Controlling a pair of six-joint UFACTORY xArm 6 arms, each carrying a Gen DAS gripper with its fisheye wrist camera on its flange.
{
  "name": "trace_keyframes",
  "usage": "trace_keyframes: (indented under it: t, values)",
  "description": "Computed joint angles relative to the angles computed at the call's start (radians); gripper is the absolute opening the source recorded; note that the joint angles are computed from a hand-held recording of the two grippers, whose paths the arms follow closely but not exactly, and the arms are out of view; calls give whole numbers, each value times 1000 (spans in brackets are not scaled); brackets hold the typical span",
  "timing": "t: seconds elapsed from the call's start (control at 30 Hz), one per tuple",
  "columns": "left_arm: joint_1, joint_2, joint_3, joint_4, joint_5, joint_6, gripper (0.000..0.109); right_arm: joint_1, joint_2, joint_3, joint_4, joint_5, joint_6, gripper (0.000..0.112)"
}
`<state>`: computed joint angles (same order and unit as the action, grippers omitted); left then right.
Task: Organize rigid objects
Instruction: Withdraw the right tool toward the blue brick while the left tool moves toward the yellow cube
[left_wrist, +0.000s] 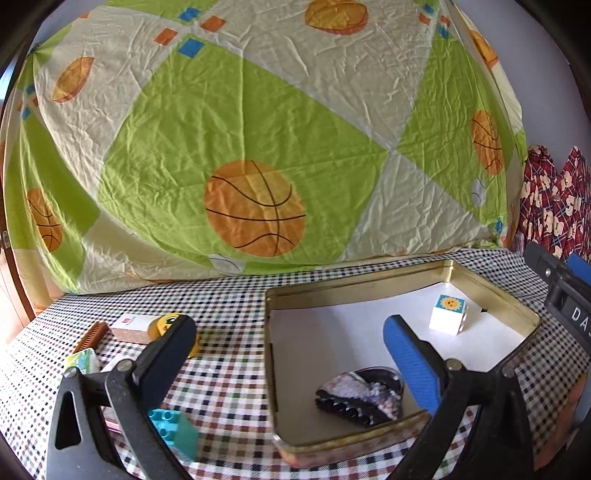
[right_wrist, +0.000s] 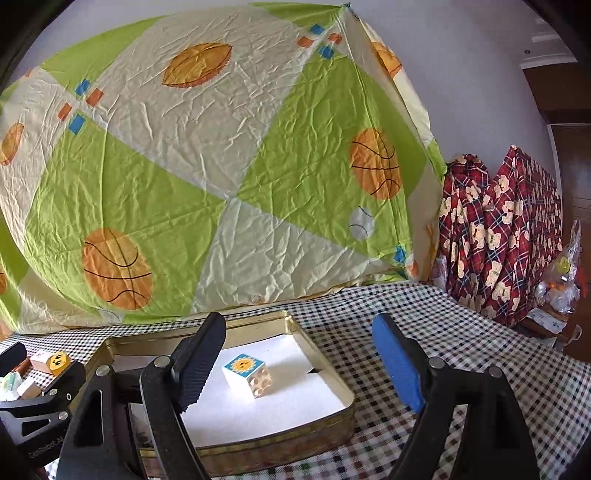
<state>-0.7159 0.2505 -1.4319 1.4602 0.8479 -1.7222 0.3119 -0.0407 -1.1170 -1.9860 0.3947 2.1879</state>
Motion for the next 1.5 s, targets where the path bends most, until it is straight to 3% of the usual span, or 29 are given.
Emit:
trace_keyframes:
  t: [0.47, 0.83, 1.13, 1.4, 1.5]
  values:
    - [30, -208, 254, 9, 75, -17, 103, 156, 31, -20, 89, -31, -62, 83]
    - [127, -400, 467, -46, 32, 20, 103, 272, 101, -89, 168, -43, -152, 83]
    - [230, -535, 606, -103, -87, 124, 103, 332, 179, -170, 301, -90, -333, 83]
    - [342, -570, 672, -310, -307, 431, 102, 371, 258, -231, 653, -114, -728, 83]
    - [371, -544, 667, -418, -359, 521, 96, 382, 274, -239, 761, -118, -843, 83]
